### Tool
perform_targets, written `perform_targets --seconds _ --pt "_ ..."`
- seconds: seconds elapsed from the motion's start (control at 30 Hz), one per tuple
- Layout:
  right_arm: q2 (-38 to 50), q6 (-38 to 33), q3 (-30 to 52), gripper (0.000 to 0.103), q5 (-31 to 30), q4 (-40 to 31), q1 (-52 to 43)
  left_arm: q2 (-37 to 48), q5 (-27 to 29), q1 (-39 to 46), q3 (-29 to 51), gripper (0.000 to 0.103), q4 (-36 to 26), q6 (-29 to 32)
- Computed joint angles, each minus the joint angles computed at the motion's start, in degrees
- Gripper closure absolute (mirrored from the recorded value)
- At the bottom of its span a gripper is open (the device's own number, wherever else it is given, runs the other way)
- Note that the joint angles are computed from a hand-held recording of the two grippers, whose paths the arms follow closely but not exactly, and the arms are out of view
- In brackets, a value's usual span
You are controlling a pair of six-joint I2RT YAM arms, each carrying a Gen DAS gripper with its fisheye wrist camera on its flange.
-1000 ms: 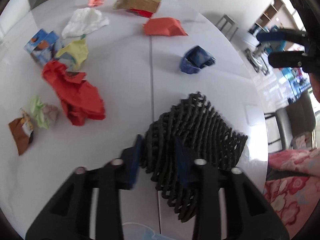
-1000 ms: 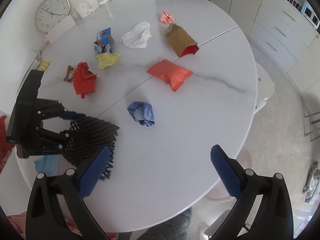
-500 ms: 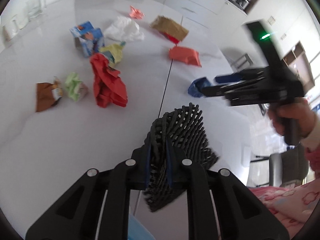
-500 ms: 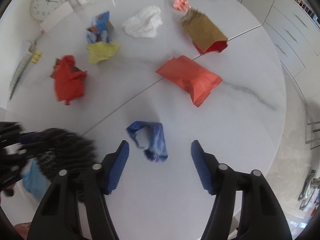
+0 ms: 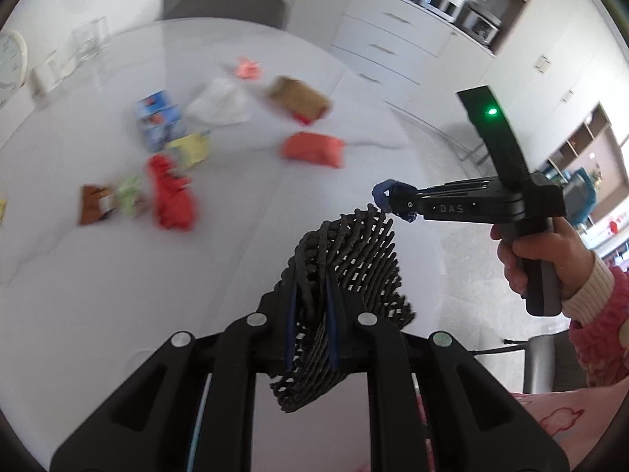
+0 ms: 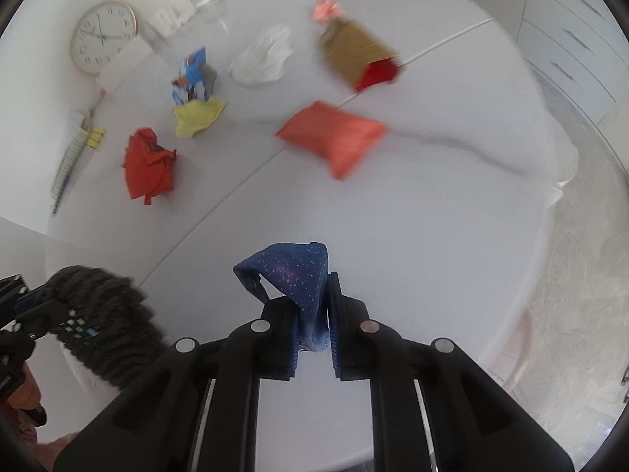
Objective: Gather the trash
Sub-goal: 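Carry the net and blue paper to the bin and open both tools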
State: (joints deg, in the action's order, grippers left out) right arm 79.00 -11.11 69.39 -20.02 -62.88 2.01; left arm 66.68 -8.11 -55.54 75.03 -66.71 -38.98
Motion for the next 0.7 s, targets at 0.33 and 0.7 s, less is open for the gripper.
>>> perform_targets --seconds 0.33,0.7 --pt "2.04 -34.91 13.36 0.089 -7.46 -19.42 -45.69 36.73 -0.54 -14.46 32.31 0.091 4.58 -2.67" --pt "15.51 -47.15 22.43 0.089 -7.69 -23.31 -60.95 71.28 3.88 -14.43 68.84 0.067 -7.96 -5.69"
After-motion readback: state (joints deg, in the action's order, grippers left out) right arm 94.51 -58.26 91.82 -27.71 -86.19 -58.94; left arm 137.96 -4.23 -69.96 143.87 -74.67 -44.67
